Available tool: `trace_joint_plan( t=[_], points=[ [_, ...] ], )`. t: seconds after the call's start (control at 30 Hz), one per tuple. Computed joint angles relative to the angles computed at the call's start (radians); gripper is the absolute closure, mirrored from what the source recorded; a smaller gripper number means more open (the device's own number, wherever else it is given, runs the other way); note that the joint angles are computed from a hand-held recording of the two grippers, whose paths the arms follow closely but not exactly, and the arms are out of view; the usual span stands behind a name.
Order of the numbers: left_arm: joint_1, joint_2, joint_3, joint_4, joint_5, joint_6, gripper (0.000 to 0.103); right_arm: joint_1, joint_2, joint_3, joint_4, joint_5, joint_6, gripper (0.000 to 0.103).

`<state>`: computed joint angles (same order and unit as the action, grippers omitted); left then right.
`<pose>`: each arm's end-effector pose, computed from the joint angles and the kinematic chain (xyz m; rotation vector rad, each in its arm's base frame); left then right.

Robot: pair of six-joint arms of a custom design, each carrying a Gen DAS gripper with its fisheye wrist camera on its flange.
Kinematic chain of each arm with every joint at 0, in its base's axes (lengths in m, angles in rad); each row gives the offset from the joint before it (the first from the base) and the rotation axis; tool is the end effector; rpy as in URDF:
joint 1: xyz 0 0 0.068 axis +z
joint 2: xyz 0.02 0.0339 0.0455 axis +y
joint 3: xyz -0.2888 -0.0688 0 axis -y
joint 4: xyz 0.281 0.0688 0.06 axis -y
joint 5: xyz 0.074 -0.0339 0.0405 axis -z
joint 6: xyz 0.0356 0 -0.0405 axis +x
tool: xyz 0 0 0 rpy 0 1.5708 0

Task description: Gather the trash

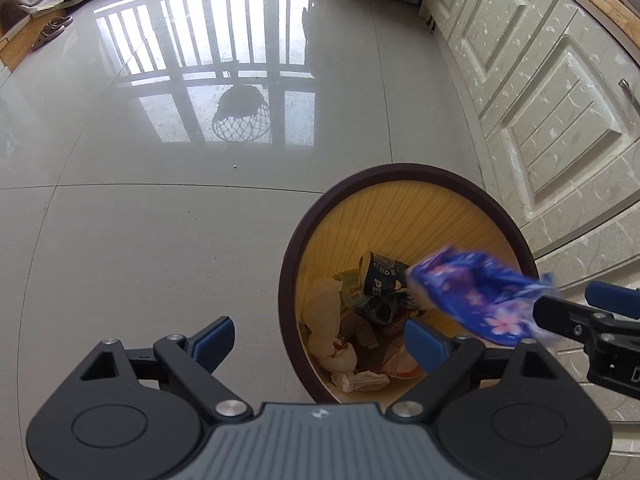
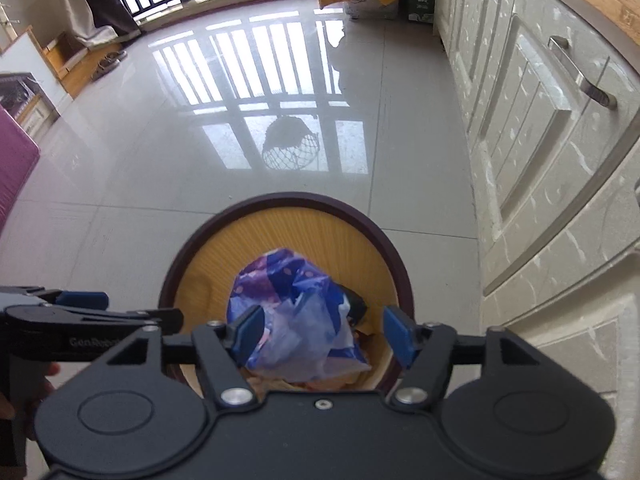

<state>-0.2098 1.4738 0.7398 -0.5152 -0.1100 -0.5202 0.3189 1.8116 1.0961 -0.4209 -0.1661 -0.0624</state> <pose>0.2702 -0.0535 0.1535 -0.4579 2.7648 -0.0181 0.3649 0.1267 0.1559 -0.5638 2.6578 0.3009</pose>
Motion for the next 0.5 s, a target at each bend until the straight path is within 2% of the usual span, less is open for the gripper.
trace_joint_plan(
  t=[0.17,0.3,0.43,0.5],
  points=[
    [-0.004,0.013,0.007,-0.006,-0.006,0.010,0.009,0.003,0.034,0.020,-0.053,0.043,-0.038,0.034],
    [-0.012,0.028,0.012,-0.009,-0.024,0.015,0.002,0.010,0.031,0.014,-0.050,0.068,-0.062,0.031],
    [-0.009,0.034,0.010,-0.012,-0.026,0.017,0.000,0.009,0.036,0.016,-0.060,0.073,-0.066,0.017],
    [-0.004,0.032,0.009,-0.018,-0.024,0.018,0.000,0.004,0.043,0.021,-0.061,0.079,-0.067,0.015]
  ],
)
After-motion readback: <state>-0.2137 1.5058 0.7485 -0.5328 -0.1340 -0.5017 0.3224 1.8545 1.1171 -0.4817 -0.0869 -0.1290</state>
